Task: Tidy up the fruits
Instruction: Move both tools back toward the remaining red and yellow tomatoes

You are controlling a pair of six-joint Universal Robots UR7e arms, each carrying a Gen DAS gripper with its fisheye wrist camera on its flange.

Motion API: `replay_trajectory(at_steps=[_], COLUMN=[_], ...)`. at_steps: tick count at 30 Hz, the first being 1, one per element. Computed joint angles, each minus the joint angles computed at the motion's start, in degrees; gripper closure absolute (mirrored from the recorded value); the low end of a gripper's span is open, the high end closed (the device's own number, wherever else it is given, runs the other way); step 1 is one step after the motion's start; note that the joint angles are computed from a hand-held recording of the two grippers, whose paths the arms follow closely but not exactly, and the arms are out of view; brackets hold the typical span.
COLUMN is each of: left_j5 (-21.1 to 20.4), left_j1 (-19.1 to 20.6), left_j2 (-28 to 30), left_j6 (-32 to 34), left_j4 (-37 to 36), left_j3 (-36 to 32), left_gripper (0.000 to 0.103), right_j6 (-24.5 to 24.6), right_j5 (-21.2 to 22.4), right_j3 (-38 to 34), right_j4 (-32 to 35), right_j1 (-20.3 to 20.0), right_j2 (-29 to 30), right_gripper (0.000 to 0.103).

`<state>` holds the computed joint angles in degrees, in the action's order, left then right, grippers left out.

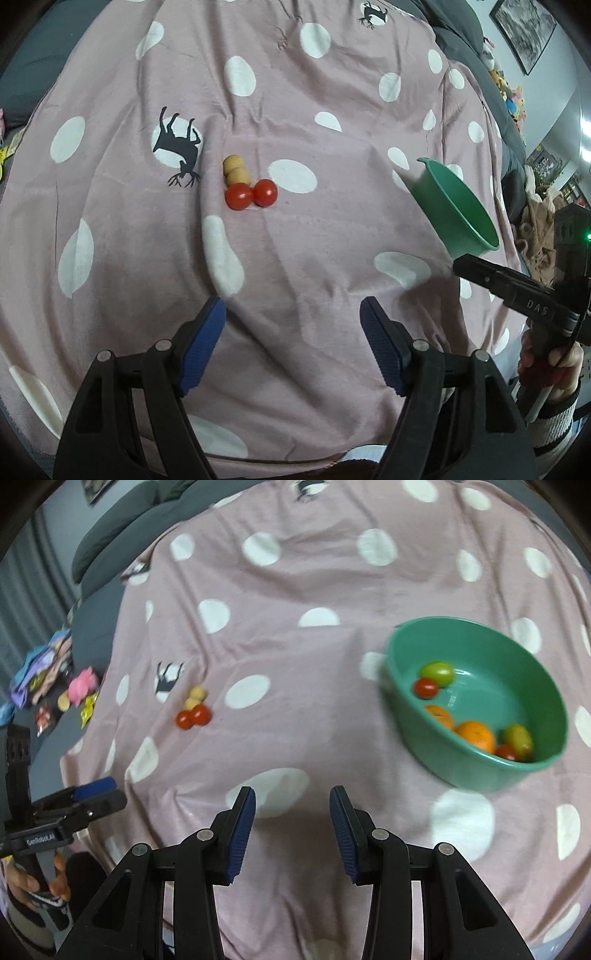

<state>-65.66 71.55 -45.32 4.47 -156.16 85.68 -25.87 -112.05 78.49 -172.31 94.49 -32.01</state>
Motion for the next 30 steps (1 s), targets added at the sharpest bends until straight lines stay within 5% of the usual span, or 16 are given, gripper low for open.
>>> replay_trajectory(at_steps=[15,30], left_j5=[-4.1,-3.7], left_j1=[3.1,4.5], left_j2=[3.2,8.5], left_j6=[3.6,9.0], left_j4=[2.2,7.6], left_j3=[-7.8,-18.4], left_gripper=[0.039,0.055], right_j6=[-5.1,-3.0], right_j5=[2.7,7.8], right_j3=[-18.2,-54.6], right_j4=[15.9,42.9], right_j1=[2.5,1.6], right_j2=[11.2,29.5], right_gripper=[0.061,0.061])
